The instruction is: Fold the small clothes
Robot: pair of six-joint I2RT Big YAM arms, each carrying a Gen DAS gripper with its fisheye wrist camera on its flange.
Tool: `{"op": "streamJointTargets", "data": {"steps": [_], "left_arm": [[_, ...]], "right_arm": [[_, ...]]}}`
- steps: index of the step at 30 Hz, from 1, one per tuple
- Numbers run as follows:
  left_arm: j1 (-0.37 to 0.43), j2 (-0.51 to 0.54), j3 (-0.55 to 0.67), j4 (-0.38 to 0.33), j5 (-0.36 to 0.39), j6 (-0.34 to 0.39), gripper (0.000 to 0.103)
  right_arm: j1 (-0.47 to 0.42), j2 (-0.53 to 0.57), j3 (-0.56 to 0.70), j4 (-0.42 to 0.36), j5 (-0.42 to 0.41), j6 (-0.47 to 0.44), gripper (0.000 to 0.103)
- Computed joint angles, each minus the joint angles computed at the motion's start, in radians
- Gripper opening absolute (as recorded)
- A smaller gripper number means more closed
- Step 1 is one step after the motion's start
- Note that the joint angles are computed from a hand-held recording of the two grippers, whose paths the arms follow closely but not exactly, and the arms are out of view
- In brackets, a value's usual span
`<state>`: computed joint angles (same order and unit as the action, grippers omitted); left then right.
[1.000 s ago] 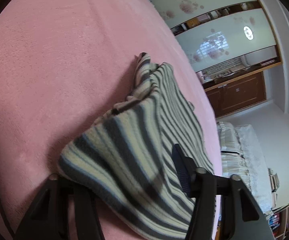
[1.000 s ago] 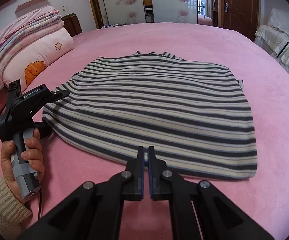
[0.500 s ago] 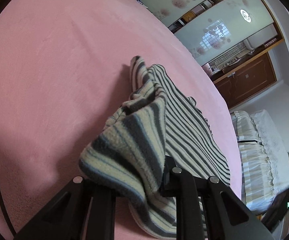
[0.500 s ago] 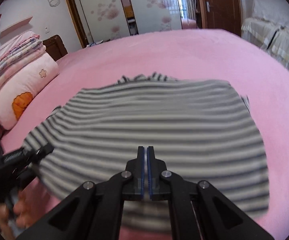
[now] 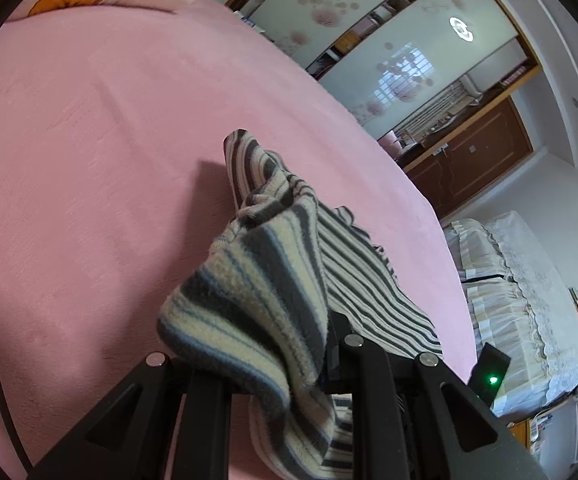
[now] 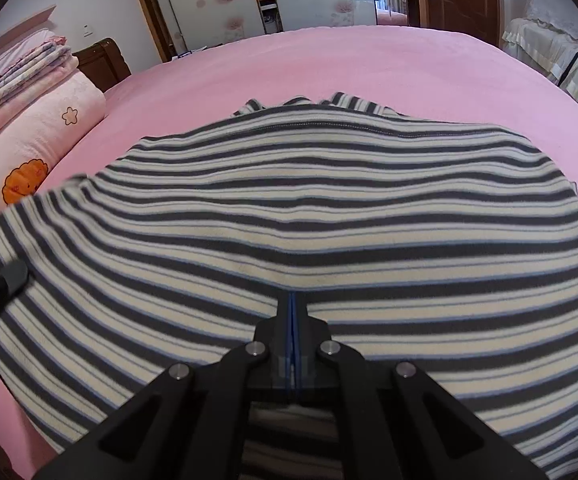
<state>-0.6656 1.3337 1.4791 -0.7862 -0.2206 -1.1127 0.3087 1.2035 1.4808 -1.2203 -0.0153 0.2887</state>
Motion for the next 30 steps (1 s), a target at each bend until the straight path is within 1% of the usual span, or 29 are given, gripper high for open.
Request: {"op": "streamJointTargets", "data": {"steps": [4, 7, 9, 11, 15, 18, 21, 24, 27, 29, 30], "left_arm": [[-0.007, 0.006, 0.017, 0.000, -0.005, 0.012, 0.015], [-0.013, 0.016, 0.036, -0.006, -0.013, 0.025, 0.015], [-0.020, 0.021, 0.047, -0.012, -0.021, 0.038, 0.015], [-0.025, 0.029, 0.063, -0.016, -0.021, 0.051, 0.015], [-0.030, 0.048, 0.101, -0.034, -0.025, 0.075, 0.015], [-0.038, 0.074, 0.144, -0.059, -0.037, 0.104, 0.015], [-0.055, 0.123, 0.222, -0.104, -0.051, 0.141, 0.015], [-0.093, 0.196, 0.335, -0.148, -0.079, 0.191, 0.015], [-0.148, 0.301, 0.486, -0.190, -0.088, 0.256, 0.015], [-0.190, 0.380, 0.592, -0.225, -0.070, 0.294, 0.015], [-0.219, 0.430, 0.652, -0.249, -0.046, 0.324, 0.015]], "right_arm": [[0.001, -0.038, 0.011, 0.011, -0.018, -0.006, 0.000], [0.023, -0.045, 0.004, -0.003, -0.008, -0.029, 0.000], [0.038, -0.037, -0.010, -0.015, 0.012, -0.038, 0.000], [0.041, -0.037, -0.027, -0.004, 0.018, -0.027, 0.000], [0.034, -0.030, -0.025, 0.000, -0.001, -0.010, 0.000], [0.010, -0.026, -0.015, -0.008, -0.052, 0.002, 0.000], [-0.056, -0.053, -0.007, -0.011, -0.150, 0.028, 0.000], [-0.143, -0.103, -0.014, -0.004, -0.214, 0.019, 0.000], [-0.289, -0.144, -0.015, -0.055, -0.313, -0.046, 0.000], [-0.397, -0.155, -0.015, -0.115, -0.374, -0.118, 0.000], [-0.459, -0.161, -0.018, -0.150, -0.394, -0.159, 0.000]]}}
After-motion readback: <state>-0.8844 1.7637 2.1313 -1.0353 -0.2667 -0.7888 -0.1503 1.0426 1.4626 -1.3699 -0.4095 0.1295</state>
